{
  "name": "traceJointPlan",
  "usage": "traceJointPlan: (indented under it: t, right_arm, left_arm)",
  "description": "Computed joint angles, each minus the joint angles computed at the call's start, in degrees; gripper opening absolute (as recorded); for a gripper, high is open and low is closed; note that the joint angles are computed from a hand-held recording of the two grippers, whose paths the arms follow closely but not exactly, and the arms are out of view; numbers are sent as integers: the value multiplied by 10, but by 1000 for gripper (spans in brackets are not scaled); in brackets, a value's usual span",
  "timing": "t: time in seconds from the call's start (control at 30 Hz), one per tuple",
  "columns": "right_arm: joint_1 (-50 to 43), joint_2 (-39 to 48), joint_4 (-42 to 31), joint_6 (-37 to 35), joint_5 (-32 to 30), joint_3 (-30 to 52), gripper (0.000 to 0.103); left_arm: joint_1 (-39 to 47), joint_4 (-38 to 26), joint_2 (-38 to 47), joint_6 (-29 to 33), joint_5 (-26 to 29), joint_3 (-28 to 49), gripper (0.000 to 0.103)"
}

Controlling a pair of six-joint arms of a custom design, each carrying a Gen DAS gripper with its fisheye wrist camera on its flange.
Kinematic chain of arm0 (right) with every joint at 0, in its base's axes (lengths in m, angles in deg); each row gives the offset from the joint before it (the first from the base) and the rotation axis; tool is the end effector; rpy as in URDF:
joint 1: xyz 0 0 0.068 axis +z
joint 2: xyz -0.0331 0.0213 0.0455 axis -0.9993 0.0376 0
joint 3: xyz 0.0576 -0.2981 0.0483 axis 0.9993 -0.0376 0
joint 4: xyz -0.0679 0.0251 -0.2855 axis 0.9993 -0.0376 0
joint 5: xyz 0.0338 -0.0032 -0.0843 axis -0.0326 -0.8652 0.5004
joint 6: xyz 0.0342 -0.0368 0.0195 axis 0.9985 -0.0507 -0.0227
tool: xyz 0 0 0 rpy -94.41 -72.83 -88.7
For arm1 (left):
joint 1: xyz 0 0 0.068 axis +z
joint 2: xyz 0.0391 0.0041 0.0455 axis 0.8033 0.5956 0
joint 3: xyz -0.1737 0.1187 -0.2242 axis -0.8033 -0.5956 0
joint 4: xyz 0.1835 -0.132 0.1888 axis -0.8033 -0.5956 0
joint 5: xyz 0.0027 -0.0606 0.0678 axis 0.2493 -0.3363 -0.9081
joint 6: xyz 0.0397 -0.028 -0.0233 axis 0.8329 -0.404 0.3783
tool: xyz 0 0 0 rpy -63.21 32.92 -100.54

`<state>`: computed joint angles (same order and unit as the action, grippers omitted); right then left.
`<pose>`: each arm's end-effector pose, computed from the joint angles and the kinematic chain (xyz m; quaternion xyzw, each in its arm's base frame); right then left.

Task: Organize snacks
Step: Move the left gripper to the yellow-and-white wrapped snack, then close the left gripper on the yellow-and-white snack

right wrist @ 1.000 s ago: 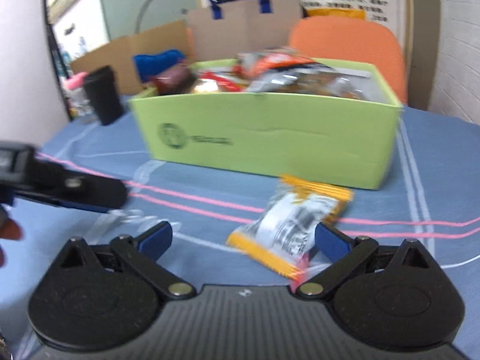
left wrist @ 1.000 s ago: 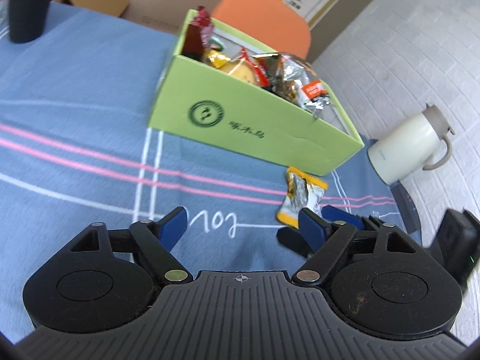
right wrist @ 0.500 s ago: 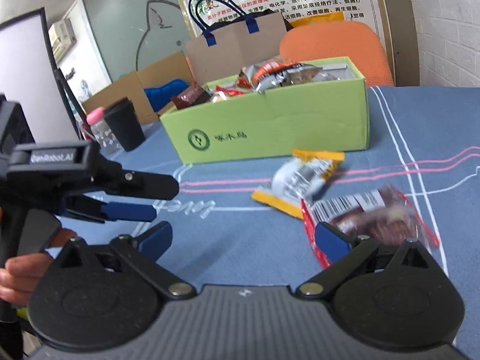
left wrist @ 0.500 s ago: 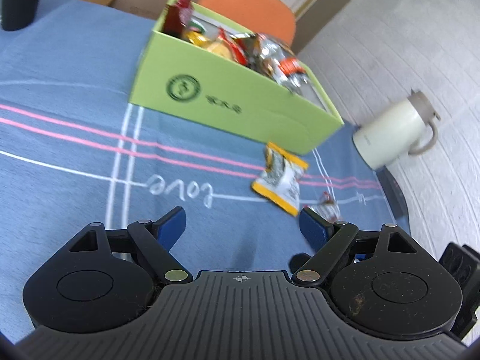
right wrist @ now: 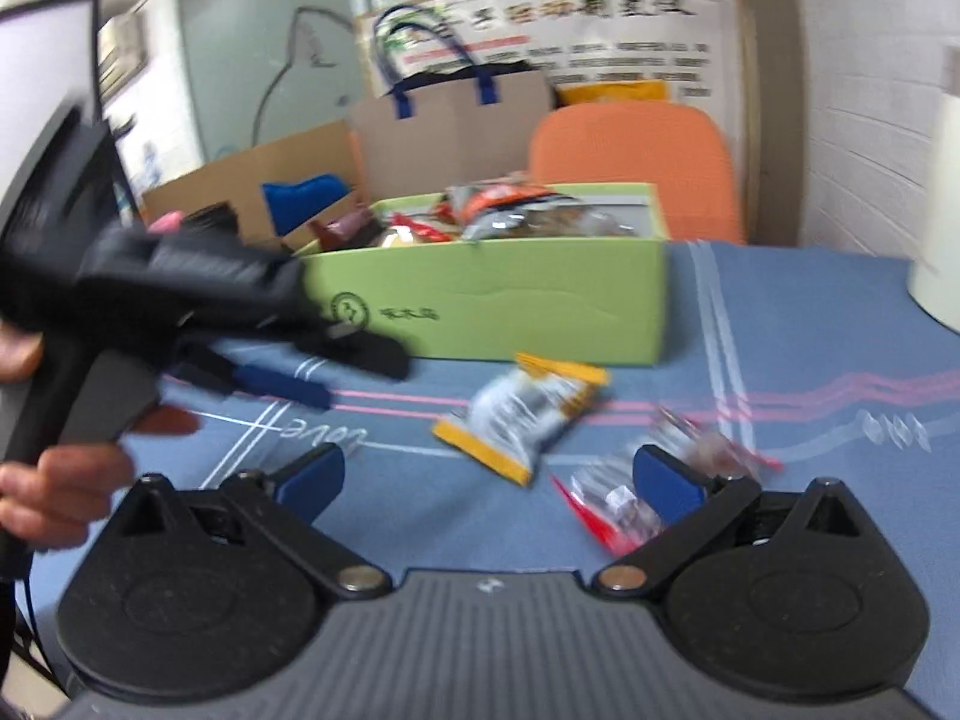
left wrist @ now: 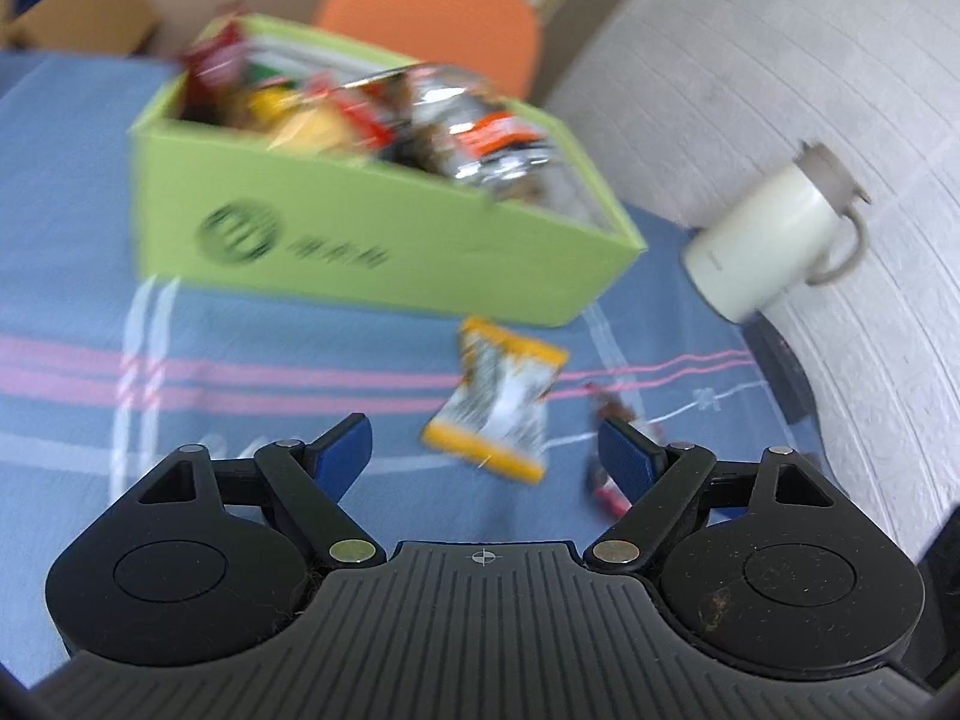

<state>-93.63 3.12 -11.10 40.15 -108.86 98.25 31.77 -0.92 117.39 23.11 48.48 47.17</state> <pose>0.0973 0.0025 0.1627 -0.0566 0.8788 0.1241 0.4573 0.2146 -0.1005 0.1772 0.0896 0.9083 -0.3028 0.2745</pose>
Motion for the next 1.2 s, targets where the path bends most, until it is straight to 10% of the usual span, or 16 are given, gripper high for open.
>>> traceJointPlan:
  t: [0.27,0.6,1.0,1.2]
  right_arm:
    - [64,351,279,-32,47,11,101]
    - [91,478,383,-46,57,20,102]
    - [227,269,221,-8,146,-4,102]
    - [511,52,5,148,361,-15,102]
  left_arm:
    - [-33,-15,166,97,-15,114,52]
    - [-62,2,237,128,-22,147,40]
    - [-74,-20,108,128,-43,46,23]
    - [-80,-55,-48,80,-23,-62,28]
